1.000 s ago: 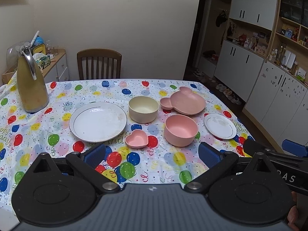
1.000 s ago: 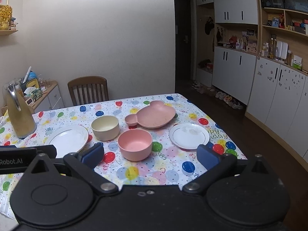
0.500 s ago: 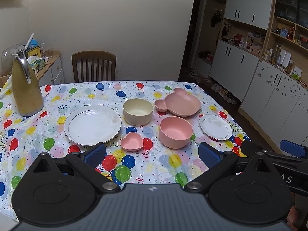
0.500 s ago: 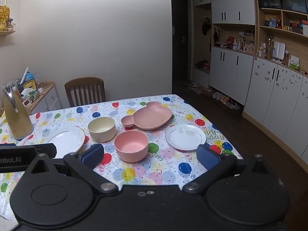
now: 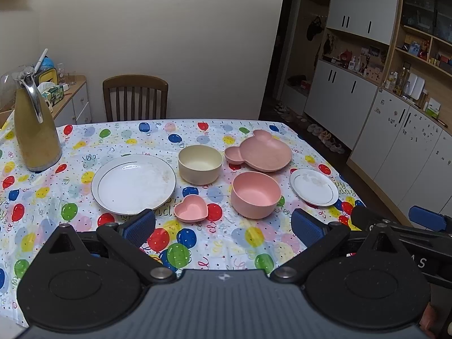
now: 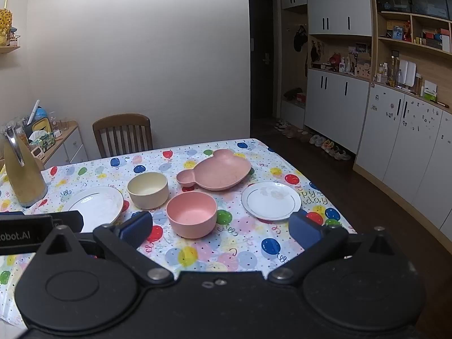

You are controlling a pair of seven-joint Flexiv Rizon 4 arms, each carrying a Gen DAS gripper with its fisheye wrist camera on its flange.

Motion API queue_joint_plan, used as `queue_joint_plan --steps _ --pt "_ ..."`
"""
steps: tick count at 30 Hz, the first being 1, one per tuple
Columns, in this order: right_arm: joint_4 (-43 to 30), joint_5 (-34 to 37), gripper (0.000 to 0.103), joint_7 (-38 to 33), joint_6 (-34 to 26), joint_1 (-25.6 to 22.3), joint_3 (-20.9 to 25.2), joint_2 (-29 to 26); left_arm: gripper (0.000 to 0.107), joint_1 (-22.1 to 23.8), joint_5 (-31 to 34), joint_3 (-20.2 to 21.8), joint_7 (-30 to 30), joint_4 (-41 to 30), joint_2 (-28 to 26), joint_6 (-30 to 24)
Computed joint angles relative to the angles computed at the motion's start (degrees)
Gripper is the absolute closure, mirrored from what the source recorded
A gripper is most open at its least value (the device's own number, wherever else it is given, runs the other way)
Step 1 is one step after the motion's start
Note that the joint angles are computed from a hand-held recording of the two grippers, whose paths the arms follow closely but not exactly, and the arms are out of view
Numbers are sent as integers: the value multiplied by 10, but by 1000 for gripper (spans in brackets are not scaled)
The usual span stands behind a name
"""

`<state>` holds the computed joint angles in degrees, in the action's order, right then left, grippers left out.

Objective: Organize plates and bowls

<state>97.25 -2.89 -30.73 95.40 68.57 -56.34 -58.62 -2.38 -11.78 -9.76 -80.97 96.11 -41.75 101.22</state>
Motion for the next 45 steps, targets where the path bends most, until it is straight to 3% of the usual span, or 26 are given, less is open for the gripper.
queue_joint_plan --steps 12,27,33,41,45 --pt "-7 -7 0 8 -9 0 3 1 4 5 3 -5 -1 2 0 2" --pt "-24 -32 0 27 -15 -10 15 2 4 49 19 -39 0 16 2 16" --pt "-50 -43 0 19 -11 -29 32 -2 4 39 10 -19 -8 10 0 12" --pt "-130 -85 0 -11 -16 -106 103 -8 4 12 -17 26 -22 -30 -24 -6" --pt "-218 -137 0 -46 -43 -186 189 -21 4 -4 -39 58 -33 -70 -47 -32"
